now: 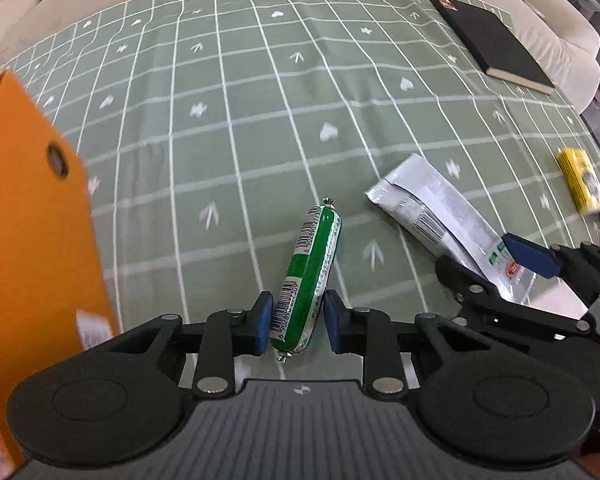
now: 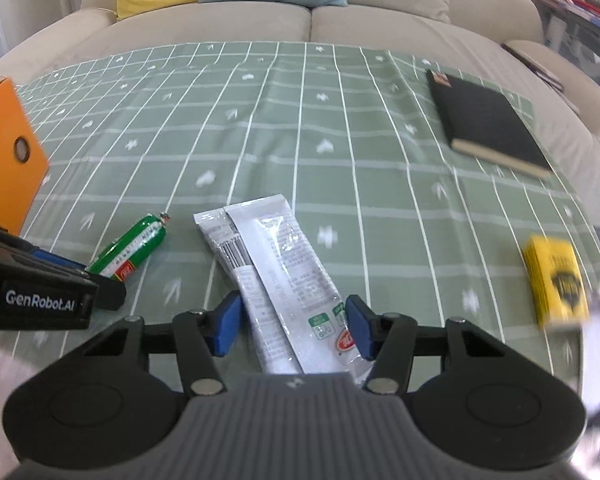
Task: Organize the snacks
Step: 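Grasp the green sausage with the left tool while the right tool grasps the white packet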
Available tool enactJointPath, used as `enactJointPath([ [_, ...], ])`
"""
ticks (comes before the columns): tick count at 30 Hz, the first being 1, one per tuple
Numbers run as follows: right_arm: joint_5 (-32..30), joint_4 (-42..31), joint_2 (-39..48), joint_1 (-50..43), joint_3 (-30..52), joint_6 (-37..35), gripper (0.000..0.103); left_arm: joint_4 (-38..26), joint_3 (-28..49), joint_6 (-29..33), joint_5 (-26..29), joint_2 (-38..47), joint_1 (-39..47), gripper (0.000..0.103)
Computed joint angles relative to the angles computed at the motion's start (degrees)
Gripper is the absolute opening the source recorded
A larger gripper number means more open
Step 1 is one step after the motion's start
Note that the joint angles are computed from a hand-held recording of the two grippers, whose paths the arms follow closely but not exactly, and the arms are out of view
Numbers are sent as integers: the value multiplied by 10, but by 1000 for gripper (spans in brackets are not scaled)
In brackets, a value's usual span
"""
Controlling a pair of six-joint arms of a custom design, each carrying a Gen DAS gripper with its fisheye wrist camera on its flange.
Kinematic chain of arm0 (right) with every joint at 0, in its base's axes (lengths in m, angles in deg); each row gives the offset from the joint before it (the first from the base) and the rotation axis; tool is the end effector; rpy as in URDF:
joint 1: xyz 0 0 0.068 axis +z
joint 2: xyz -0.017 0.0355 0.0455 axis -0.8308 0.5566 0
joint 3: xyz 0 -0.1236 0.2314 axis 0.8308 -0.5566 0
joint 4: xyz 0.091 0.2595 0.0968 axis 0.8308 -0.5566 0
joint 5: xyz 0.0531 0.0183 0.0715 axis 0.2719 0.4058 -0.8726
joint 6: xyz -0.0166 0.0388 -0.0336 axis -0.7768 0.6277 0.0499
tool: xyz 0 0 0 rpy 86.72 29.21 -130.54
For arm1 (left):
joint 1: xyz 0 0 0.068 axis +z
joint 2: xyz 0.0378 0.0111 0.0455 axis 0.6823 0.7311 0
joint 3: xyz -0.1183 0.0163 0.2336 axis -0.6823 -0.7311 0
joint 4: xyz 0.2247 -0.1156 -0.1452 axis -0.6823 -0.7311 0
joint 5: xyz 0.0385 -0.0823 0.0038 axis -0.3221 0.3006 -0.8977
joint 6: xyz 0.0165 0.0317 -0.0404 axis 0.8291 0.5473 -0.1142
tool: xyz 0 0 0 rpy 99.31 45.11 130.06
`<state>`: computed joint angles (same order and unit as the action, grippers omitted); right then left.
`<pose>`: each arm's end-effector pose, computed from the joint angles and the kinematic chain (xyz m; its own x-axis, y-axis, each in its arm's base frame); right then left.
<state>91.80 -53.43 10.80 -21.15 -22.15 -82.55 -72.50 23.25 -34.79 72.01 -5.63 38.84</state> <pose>0.2466 0.1671 0.2047 -0.7471 -0.3697 -0.5524 -0.4180 0.9075 -0.0420 0.2206 -0.0142 0.2239 -0.9159 -0.2030 -0.3462 -0.1994 0.9788 -0.0465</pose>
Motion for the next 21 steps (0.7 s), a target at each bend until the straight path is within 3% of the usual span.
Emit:
enactJointPath([
  [13, 23, -150, -197, 83, -94, 107, 55, -118, -102, -71, -11, -237, -64, 30],
  [19, 31, -135, -234, 102, -124, 79, 59, -115, -119, -55, -11, -275, -71, 31],
  [21, 14, -126, -248, 91, -132, 50, 65, -113, -128, -39, -5, -298, -63, 36],
])
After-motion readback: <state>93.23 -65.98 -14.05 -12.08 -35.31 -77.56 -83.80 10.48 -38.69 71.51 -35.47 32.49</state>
